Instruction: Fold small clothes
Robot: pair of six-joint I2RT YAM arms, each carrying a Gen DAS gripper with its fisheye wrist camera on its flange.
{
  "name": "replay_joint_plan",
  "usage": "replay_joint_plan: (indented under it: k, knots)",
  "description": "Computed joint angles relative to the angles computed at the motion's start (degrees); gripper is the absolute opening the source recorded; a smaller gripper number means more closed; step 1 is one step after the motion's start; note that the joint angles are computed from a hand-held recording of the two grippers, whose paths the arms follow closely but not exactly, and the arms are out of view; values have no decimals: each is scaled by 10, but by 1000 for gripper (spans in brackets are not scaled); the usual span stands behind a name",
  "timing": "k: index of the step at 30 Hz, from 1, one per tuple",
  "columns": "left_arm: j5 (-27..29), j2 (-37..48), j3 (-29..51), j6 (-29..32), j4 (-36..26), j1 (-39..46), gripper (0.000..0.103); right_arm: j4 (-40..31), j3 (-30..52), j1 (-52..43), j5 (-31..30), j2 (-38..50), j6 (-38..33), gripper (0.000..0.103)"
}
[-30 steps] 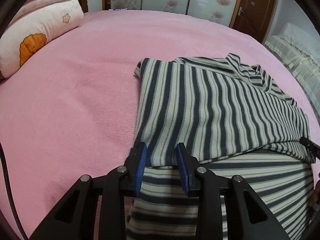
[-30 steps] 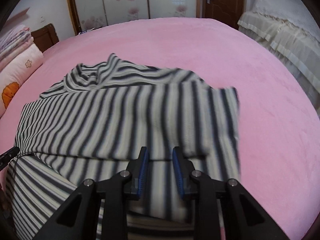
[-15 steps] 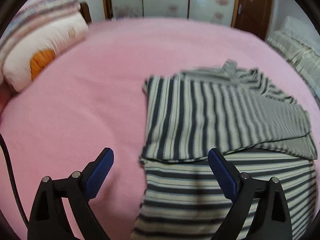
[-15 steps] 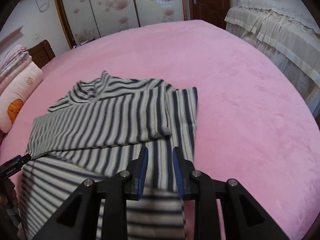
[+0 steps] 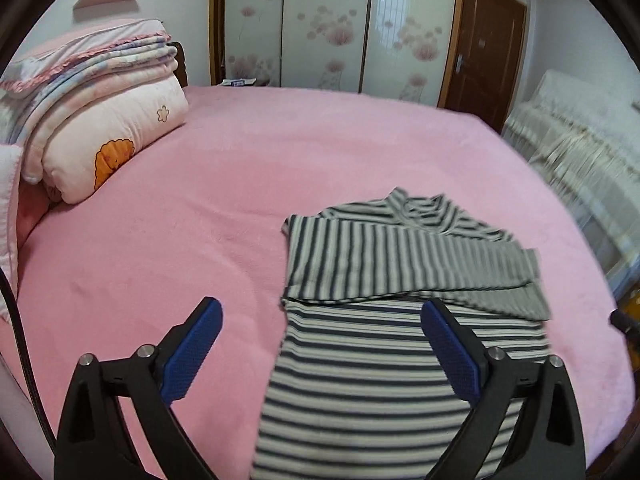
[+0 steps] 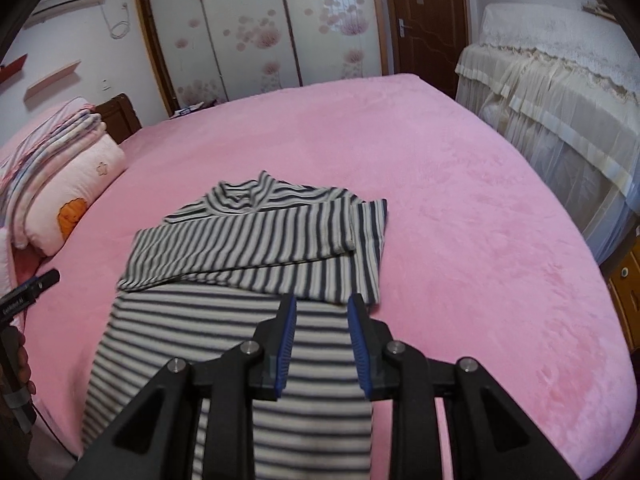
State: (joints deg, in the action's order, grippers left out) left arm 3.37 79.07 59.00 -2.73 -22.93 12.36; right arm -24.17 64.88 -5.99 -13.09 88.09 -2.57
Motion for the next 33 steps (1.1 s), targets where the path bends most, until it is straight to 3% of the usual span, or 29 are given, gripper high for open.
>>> replay_joint_plan:
  k: [9, 15, 20, 26, 33]
  knots:
    - [30, -191, -43, -22, -103, -4, 102, -65, -65, -8, -29, -177, -10, 28]
    - [29, -277, -46, -10, -160, -14, 102, -111, -80, -19, -40, -277, -18, 52]
    - [30, -335, -49, 11, -206, -3, 102, -152, -88, -34, -72, -346, -27, 56]
    - [78, -413, -91, 74, -251, 65, 102, -197, -124, -42, -101, -422, -55, 56]
    - [206, -483, -177, 206, -295, 240, 102, -244, -205, -55, -95, -519, -115, 56]
